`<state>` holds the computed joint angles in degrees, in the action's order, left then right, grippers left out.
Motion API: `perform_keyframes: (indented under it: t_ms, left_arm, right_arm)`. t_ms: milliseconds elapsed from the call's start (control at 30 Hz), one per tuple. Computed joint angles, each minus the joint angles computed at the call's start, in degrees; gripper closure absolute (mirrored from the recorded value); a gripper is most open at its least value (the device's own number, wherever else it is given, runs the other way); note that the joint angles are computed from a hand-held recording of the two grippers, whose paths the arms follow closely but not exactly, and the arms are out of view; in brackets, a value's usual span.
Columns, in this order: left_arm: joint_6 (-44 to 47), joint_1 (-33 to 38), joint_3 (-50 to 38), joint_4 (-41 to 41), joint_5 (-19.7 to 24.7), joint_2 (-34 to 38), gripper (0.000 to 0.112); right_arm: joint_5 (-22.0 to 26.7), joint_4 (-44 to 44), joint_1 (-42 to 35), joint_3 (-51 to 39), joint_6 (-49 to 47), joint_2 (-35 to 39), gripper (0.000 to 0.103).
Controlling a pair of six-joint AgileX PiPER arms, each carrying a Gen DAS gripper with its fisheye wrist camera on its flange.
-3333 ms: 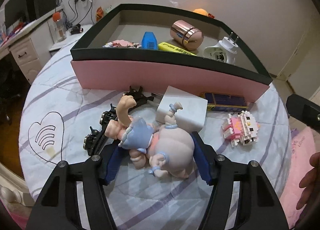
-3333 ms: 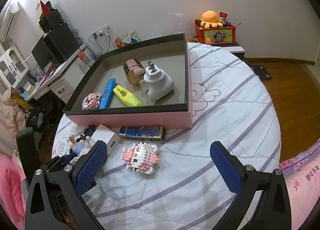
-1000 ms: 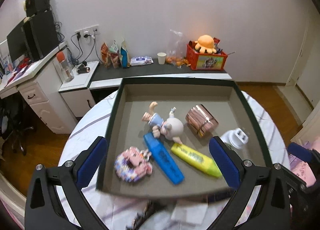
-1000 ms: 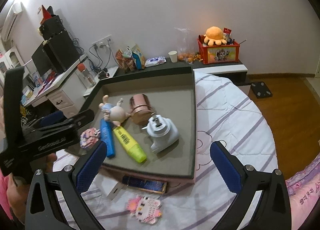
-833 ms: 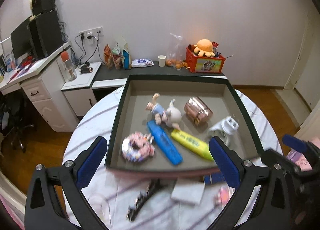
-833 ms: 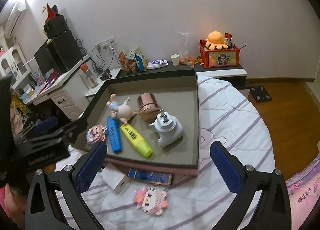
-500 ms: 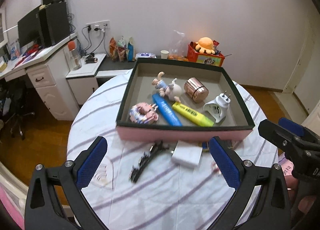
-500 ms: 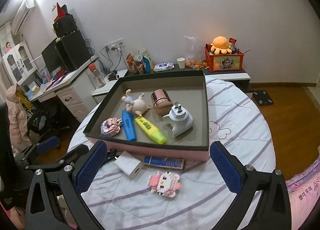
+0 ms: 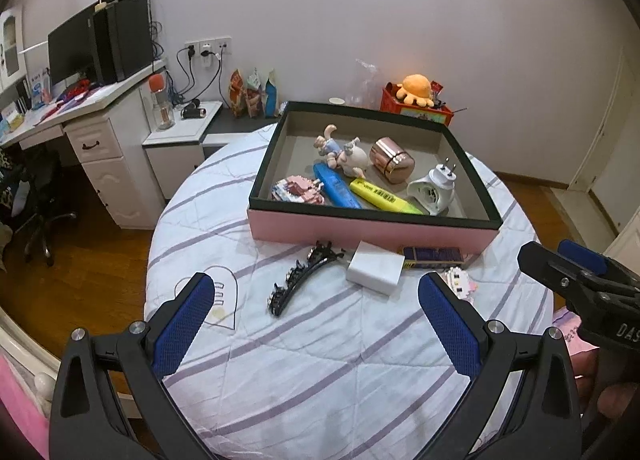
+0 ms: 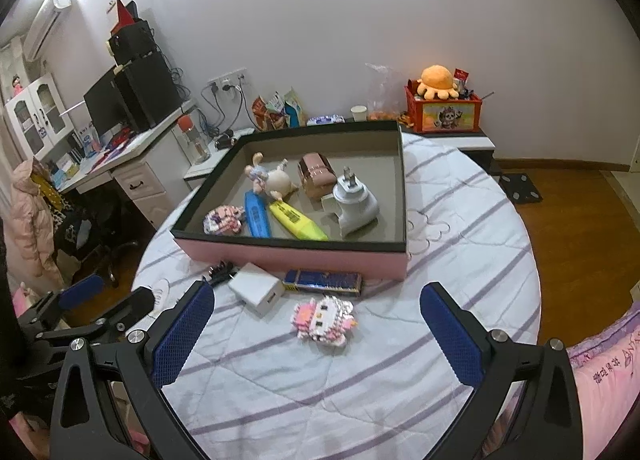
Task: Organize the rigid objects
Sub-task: 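Grasp the white-and-pink block figure with the right tool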
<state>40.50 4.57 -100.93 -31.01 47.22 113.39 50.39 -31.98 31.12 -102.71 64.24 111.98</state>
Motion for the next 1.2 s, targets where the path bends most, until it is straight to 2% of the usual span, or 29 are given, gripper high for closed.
perform_keyframes:
  t_ms: [133,433,733,767,867,933,967,1200]
  left_arm:
    - [-0.69,-0.16,-0.19,1.03,0.12,1.05,0.009]
    - [-4.03,-0.40,-4.31,4.13,1.48,5.76,0.009]
    - [-7.85,-1.33,-11.18,7.78,3.46,12.28,0.009]
    - [-8.34,-1.48,-12.25,8.25,3.88,13.21,0.009]
    - [-9.22,-1.86,-14.31,8.91,4.77,14.98,0.009]
    - [-9.56,-2.17,-15.40,9.06,5.29,15.89,0.009]
    - [-9.51,-2.31,-15.32,8.96,5.19,15.95,0.009]
    - [-8.19,-3.14,-14.03,8.06,4.52,15.07,0.009]
  right_arm:
    - [-0.43,2.03,-0.80,0.90,-1.32,1.09,0.000]
    - [0.50,9.84,-3.63,-3.28,-7.46,8.95,0.000]
    - [3.30,11.49,-5.02,-9.93,-8.91,15.87,0.001]
    - [4.24,10.94,-4.83,-11.04,-9.05,16.59,0.002]
    - [8.18,7.97,-3.67,-14.67,-8.94,18.74,0.016]
    - [9.12,7.25,-3.33,-15.76,-9.23,19.22,0.036]
    - [10.11,6.69,-3.03,-16.51,-9.60,19.54,0.040]
    - [6.02,7.51,-3.54,-11.23,-8.40,16.19,0.041]
